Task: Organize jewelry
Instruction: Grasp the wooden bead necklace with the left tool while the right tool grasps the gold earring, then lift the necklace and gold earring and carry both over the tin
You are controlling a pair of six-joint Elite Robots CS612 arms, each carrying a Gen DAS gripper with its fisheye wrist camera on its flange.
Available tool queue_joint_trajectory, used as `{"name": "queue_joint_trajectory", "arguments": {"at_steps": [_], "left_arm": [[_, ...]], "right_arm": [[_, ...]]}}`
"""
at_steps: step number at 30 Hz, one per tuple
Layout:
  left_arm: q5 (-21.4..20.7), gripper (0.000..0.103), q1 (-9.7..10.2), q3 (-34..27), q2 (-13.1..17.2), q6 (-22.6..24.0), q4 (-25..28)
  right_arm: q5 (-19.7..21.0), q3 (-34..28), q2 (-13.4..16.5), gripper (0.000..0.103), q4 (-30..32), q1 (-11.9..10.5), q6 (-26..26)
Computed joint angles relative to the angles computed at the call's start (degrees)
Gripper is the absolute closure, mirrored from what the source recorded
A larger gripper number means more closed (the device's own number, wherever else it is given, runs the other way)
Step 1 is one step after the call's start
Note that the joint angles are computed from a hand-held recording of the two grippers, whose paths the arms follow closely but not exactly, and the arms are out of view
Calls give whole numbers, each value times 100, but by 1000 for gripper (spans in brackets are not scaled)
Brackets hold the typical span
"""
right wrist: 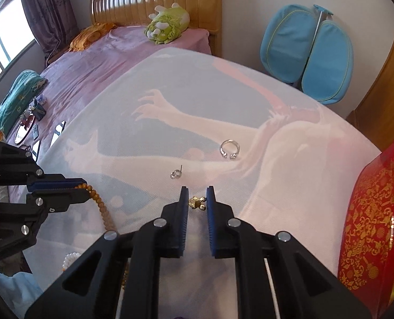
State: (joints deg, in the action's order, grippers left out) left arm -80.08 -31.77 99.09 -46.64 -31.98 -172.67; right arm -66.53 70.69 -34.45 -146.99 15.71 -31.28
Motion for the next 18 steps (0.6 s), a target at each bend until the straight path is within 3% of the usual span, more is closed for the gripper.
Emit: {"name": "queue_joint_trajectory", "arguments": {"at_steps": [10,18], "left_arm": [[115,98,-50,-272,-92,284,-115],[279,98,-176,-759,-88,766,-171]], "right_arm": [[527,594,-477,88,-959,-435,754],[493,1038,-753,88,-1819,-819,1384]]}}
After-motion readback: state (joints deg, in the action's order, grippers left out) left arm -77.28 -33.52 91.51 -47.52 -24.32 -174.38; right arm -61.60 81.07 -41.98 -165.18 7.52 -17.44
